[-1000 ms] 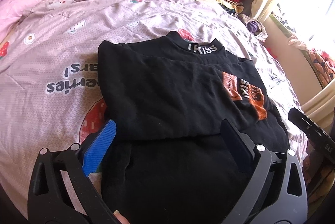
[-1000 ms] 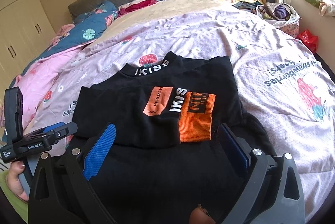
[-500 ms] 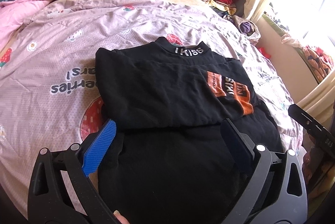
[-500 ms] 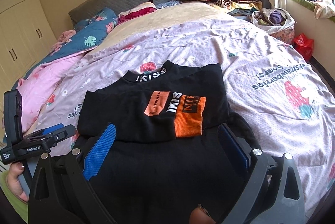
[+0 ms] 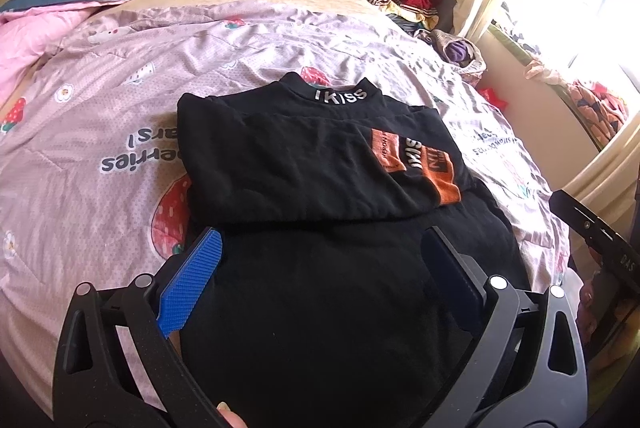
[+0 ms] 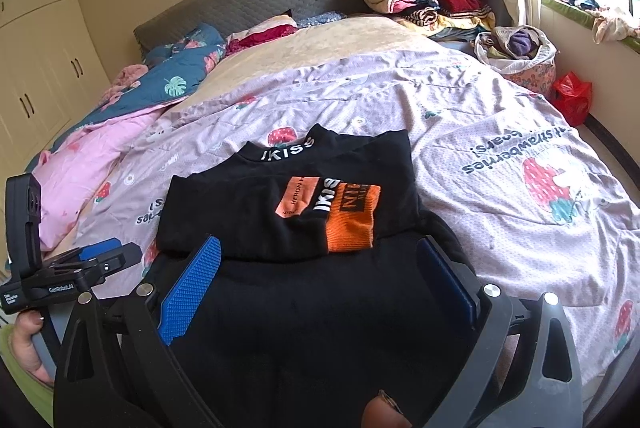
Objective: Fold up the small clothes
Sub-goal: 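Move both open grippers back to the shirt's hem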
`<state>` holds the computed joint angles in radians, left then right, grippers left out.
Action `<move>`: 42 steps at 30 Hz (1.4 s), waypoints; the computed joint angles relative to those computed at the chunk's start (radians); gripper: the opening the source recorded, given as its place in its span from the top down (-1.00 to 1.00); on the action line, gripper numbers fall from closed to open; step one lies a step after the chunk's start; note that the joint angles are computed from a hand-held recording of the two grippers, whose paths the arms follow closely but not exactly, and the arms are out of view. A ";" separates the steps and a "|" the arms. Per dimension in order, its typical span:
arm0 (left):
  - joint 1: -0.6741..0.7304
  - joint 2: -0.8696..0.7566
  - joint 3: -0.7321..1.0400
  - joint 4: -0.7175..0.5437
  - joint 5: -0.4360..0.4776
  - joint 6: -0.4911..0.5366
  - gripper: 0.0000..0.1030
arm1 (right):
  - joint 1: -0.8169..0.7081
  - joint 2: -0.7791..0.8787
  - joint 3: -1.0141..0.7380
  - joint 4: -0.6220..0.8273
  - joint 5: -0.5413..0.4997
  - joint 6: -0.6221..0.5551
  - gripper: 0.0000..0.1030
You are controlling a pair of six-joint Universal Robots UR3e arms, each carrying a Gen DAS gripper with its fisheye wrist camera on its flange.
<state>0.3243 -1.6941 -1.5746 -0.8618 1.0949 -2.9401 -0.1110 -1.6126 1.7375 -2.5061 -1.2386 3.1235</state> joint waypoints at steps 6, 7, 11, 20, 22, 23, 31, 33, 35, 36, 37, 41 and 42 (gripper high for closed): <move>0.005 0.059 -0.055 -0.005 -0.008 0.014 -0.81 | -0.027 -0.072 0.062 0.013 0.003 -0.024 -0.89; 0.005 0.068 -0.063 -0.005 -0.008 0.016 -0.82 | -0.033 -0.088 0.077 0.016 0.004 -0.029 -0.89; 0.014 0.120 -0.111 -0.010 -0.014 0.028 -0.82 | -0.059 -0.146 0.132 0.027 0.011 -0.046 -0.89; 0.040 0.236 -0.255 -0.031 -0.036 0.098 -0.82 | -0.121 -0.283 0.287 0.050 0.012 -0.100 -0.89; 0.054 0.262 -0.287 -0.039 -0.047 0.115 -0.82 | -0.135 -0.304 0.311 0.057 0.013 -0.107 -0.89; 0.060 0.275 -0.302 -0.041 -0.049 0.124 -0.82 | -0.143 -0.315 0.325 0.059 0.010 -0.107 -0.89; 0.127 0.361 -0.399 -0.078 -0.077 0.189 -0.82 | -0.186 -0.373 0.370 0.113 0.007 -0.149 -0.89; 0.142 0.381 -0.419 -0.091 -0.078 0.205 -0.82 | -0.198 -0.388 0.383 0.134 0.013 -0.168 -0.89; 0.155 0.394 -0.429 -0.105 -0.079 0.224 -0.82 | -0.211 -0.409 0.403 0.148 0.014 -0.189 -0.89; 0.161 0.401 -0.435 -0.108 -0.077 0.230 -0.82 | -0.220 -0.422 0.415 0.156 0.015 -0.197 -0.89; 0.169 0.409 -0.443 -0.113 -0.073 0.236 -0.82 | -0.230 -0.433 0.424 0.166 0.021 -0.204 -0.89; 0.201 0.439 -0.471 -0.132 -0.072 0.261 -0.82 | -0.296 -0.485 0.461 0.218 0.063 -0.235 -0.89; 0.207 0.444 -0.476 -0.135 -0.069 0.267 -0.82 | -0.305 -0.492 0.464 0.227 0.066 -0.242 -0.89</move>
<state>0.5309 -1.2499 -2.0510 -0.9970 1.0254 -2.6734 -0.4165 -2.1048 2.2014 -2.2790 -1.1723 2.8820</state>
